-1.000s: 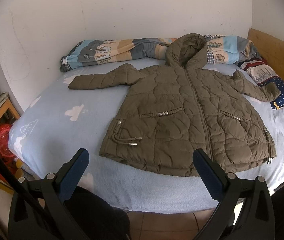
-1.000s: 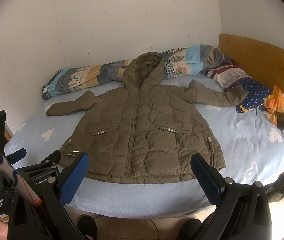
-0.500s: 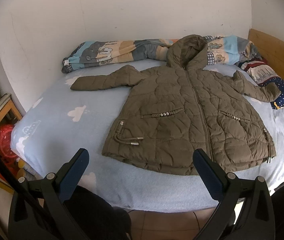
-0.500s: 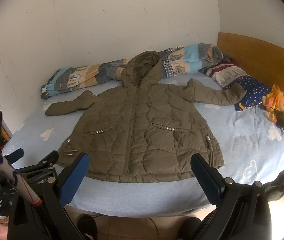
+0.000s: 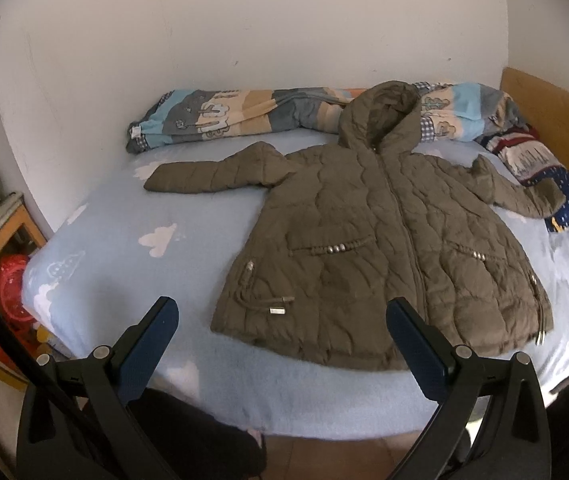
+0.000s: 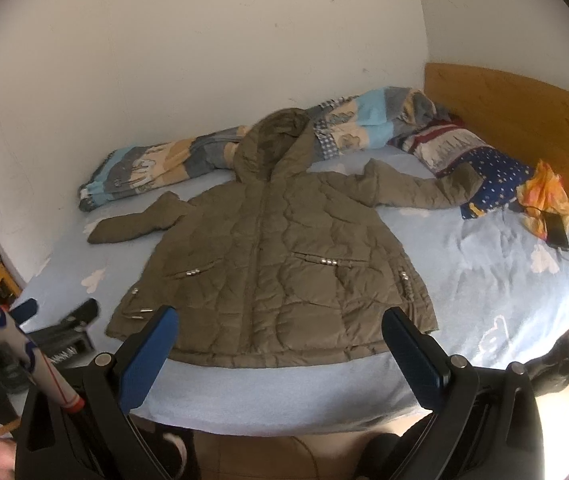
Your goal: Fold large clothes
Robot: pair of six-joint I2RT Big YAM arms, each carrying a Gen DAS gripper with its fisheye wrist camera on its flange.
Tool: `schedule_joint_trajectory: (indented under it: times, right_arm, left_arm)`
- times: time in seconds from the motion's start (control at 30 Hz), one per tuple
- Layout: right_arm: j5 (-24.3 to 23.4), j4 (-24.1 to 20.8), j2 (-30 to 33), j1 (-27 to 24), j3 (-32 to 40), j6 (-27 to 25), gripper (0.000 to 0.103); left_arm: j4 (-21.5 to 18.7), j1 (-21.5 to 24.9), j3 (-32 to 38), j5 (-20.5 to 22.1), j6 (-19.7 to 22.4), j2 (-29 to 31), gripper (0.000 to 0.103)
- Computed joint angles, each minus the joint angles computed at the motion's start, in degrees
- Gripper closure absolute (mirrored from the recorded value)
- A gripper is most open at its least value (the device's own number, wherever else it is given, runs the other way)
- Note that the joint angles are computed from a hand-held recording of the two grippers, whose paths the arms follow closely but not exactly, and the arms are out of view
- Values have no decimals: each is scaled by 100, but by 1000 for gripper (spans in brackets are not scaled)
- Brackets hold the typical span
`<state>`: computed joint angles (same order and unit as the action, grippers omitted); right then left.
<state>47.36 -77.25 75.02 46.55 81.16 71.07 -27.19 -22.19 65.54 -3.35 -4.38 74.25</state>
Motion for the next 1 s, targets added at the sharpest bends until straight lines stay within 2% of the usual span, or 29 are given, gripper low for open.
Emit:
schedule_joint_trajectory:
  times: [0.07,0.13,0.2,0.27,0.37,0.43,0.47,0.53,0.57,0.6,0.63,0.67,0.8,0.9,1.0]
  right_arm:
    - [32,70,-95,-135,-134,49,0]
    - [19,19,-152,-274,-178,115,0]
    - [-96,-38,-240,-437,-224,159,0]
    - [-261,-124,-299,-634,-216,143,0]
    - [-509,-35,-464,-1069,-304,-116,0]
    - [-668,291,-637,-1432,-468,-470,0]
    - [-827,479,-717,-1686,-555,-650,0]
    - [-1081,860,-822,-2190,-717,-1022,0]
    - [-1317,1121,-871,-2497,-825,-1180,0]
    - [-1518,1402,-918,-2769,-950,-1310,0]
    - [-1809,1616,-933,-3125,-1044,-1435,0]
    - [-2084,1768,-930,-3437,-1116,-1495,0]
    - [-3012,2331,-953,-4704,-1402,-1655,0]
    - [-3555,2516,-785,-5712,-1391,-1973,0]
    - [-4130,2783,-472,-6614,-1304,-2220,4]
  left_arm:
    - [-176,88,390,103,-19,315,0]
    - [-553,73,860,-31,181,707,0]
    - [-755,-21,1273,-470,425,1133,0]
    - [-894,-34,1705,-511,438,1537,0]
    - [-1136,-93,2551,-679,323,2300,0]
    - [-1293,-136,3231,-694,169,2905,0]
    - [-1275,-129,3476,-543,99,3139,0]
    - [-946,-123,3753,-265,70,3558,0]
    - [-1115,-136,4037,-251,23,3824,0]
    - [-1571,-160,4487,-316,-159,4188,0]
    - [-2038,-139,4936,-20,-358,4465,0]
    - [-2222,-118,5209,241,-444,4665,0]
    - [-2519,-181,5777,-172,-363,5084,0]
    - [-2857,-202,6118,-29,-330,5264,0]
    - [-2904,-232,6304,-12,-179,5365,0]
